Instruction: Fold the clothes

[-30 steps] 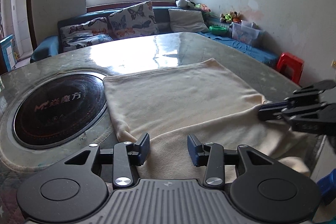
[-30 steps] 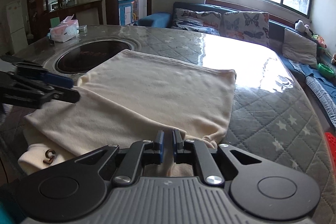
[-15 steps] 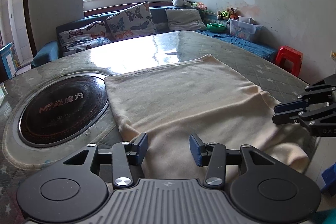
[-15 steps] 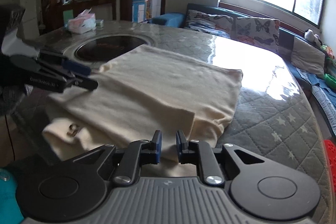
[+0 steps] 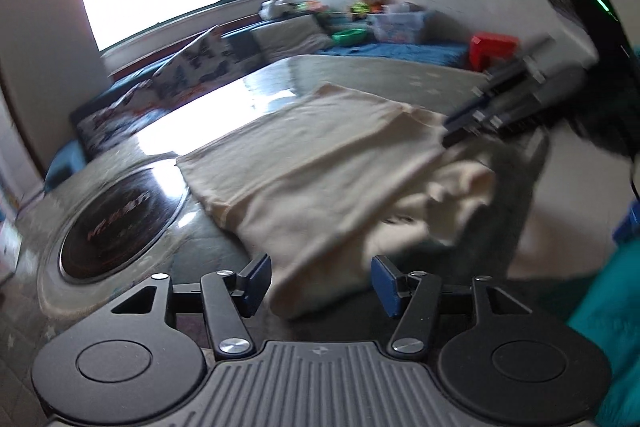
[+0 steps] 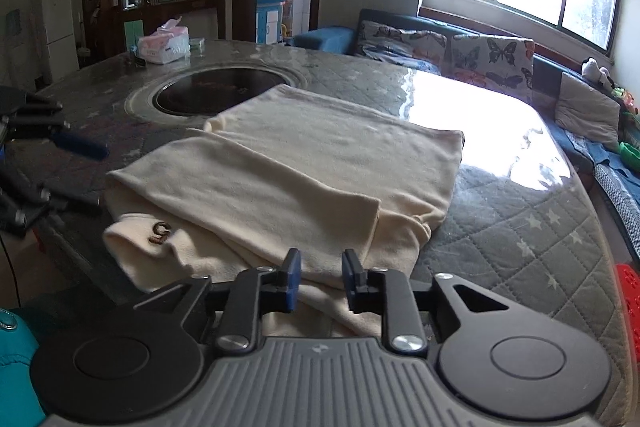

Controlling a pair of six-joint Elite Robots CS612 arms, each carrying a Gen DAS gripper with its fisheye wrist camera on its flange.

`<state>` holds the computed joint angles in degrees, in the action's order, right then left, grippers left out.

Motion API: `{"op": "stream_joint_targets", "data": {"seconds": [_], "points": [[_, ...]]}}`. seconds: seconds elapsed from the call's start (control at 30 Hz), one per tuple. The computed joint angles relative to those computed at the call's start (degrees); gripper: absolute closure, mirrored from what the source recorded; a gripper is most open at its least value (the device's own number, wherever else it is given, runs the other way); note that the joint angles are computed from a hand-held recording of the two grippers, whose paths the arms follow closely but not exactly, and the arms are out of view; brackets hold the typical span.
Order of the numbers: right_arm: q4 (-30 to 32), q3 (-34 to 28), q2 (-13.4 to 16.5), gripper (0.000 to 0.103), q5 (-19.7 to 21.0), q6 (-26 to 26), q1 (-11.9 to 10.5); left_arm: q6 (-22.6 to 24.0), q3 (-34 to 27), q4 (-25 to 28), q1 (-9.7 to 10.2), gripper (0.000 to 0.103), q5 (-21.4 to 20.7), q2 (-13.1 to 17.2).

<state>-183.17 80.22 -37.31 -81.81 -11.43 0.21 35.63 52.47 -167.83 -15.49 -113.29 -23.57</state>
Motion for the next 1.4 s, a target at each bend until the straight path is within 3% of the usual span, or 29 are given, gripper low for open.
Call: {"op": "stream_joint_targets", "data": {"seconds": [0.17, 0.3, 0.43, 0.57, 0.77, 0.93, 1.13, 1.2, 1.27, 1.3, 1.33, 1.4], "points": [[-1.7, 1.4, -0.9, 0.066, -0.5, -0.4, 0.0, 5.3, 1.6, -2.3, -0.58, 0.044, -2.3, 0.0], [-2.3, 2.9, -1.8, 0.063, -0.9, -1.5, 0.0, 7.0, 0.8, -2.9, -1.09, 0.047, -3.7, 0.9], [-2.4, 4.7, -2.8, 0.055, -0.8, -3.5, -0.1, 7.3, -0.2, -3.1, -1.37, 0.067, -4.8, 1.7], [-1.8, 6.1, -3.6, 0.048, 0.1, -6.8, -0.2, 4.2, -2.3, -2.2, -1.32, 0.091, -5.8, 2.5], [-1.2, 6.2, -3.4, 0.041, 1.2, -12.9, 0.2, -4.0, -8.4, -0.4, -1.13, 0.094, -6.2, 4.8], [-2.0, 4.1, -1.9, 0.041, 1.8, -14.0, 0.5, -5.8, -12.0, 1.8, -1.09, 0.094, -6.7, 6.2], [-0.7, 0.2, 0.4, 0.052, 3.2, -12.5, 0.4, -6.6, -14.9, 4.8, -0.96, 0.093, -6.5, 7.5], [0.7, -0.7, 0.7, 0.061, 4.1, -11.7, 0.2, -6.9, -15.1, 5.7, -0.83, 0.092, -6.6, 7.6], [2.9, -1.4, 0.7, 0.079, 5.8, -10.7, -0.1, -6.5, -14.4, 5.9, -0.67, 0.089, -7.0, 7.2], [3.7, -1.6, 0.7, 0.081, 6.7, -9.8, -0.3, -6.2, -13.8, 5.6, -0.56, 0.089, -7.2, 6.9], [4.4, -1.9, 0.7, 0.082, 7.1, -9.3, -0.3, -5.7, -13.0, 5.3, -0.47, 0.085, -7.4, 6.6], [4.7, -2.3, 0.7, 0.086, 7.5, -8.3, -0.5, -4.2, -11.1, 4.5, -0.34, 0.066, -7.4, 5.7]]}}
